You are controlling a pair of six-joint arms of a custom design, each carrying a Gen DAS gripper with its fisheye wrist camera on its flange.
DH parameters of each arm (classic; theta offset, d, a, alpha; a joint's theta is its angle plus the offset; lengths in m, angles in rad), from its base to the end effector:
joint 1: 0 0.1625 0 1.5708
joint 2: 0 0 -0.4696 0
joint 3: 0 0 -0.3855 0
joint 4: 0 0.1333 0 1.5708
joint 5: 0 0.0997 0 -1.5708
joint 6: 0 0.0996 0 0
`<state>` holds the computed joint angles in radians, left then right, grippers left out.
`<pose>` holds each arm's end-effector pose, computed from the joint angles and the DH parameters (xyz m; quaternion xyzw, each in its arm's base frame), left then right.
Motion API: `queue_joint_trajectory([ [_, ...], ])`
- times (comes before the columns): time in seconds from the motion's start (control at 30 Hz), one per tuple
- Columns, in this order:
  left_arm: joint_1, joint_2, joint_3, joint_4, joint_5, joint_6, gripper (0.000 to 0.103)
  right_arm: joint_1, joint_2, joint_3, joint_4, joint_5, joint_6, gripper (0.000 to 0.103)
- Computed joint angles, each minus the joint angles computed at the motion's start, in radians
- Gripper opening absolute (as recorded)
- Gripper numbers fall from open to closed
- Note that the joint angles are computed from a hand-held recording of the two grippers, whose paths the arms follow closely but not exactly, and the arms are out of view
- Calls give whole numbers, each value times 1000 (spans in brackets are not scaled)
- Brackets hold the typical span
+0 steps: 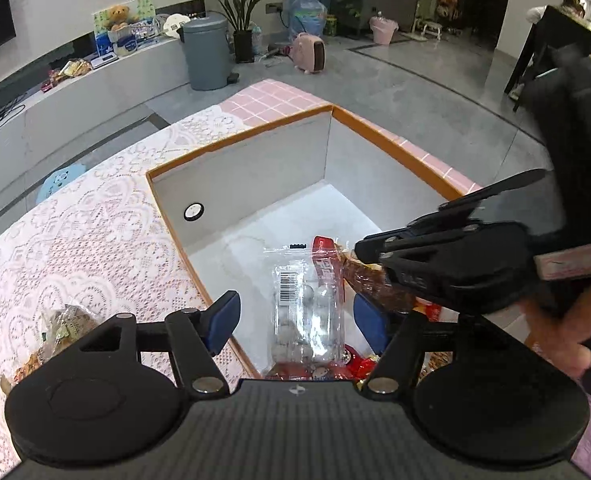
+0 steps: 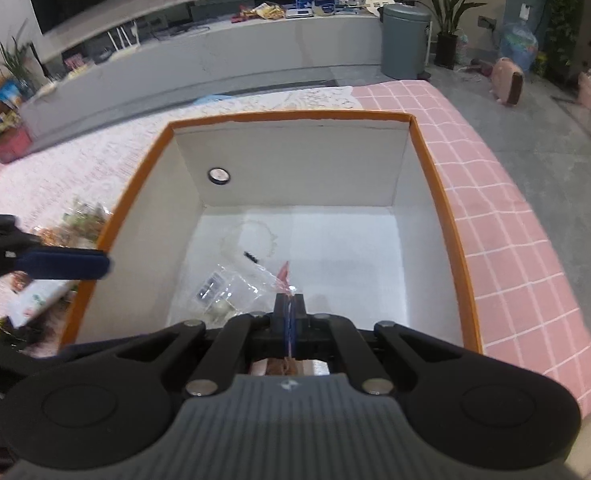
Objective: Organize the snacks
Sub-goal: 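Open both tools to drop the snacks into the box and withdraw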
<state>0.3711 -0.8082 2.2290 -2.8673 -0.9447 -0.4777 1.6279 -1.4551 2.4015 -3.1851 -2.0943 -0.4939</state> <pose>-0.3694 -0.3494 0.0284 0.3533 0.8816 -0.1891 0.2494 0.1068 -0.4058 0.3102 0.1666 -0.9012 0.2561 0.3073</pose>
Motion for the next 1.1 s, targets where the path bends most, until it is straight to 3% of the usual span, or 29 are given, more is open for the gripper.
queue_joint_trajectory([
  [0.3,-20,-104,57,47,33,-153,77,74,128,-3,-132,-155,-83,1],
  [0.5,-30,-169,93,120,71,-263,77,70,114,-18,-22,-145,8,12],
  [0.73,-39,-221,117,166,77,-316,77,105,112,-21,4,-181,62,22],
  [0.8,-51,-237,131,171,81,-330,77,119,108,-15,-12,-187,63,34],
  [0.97,-76,-281,163,203,85,-385,77,181,98,12,-91,-208,35,41],
  [1.1,-96,-318,187,246,102,-443,77,236,88,46,-170,-178,13,47],
])
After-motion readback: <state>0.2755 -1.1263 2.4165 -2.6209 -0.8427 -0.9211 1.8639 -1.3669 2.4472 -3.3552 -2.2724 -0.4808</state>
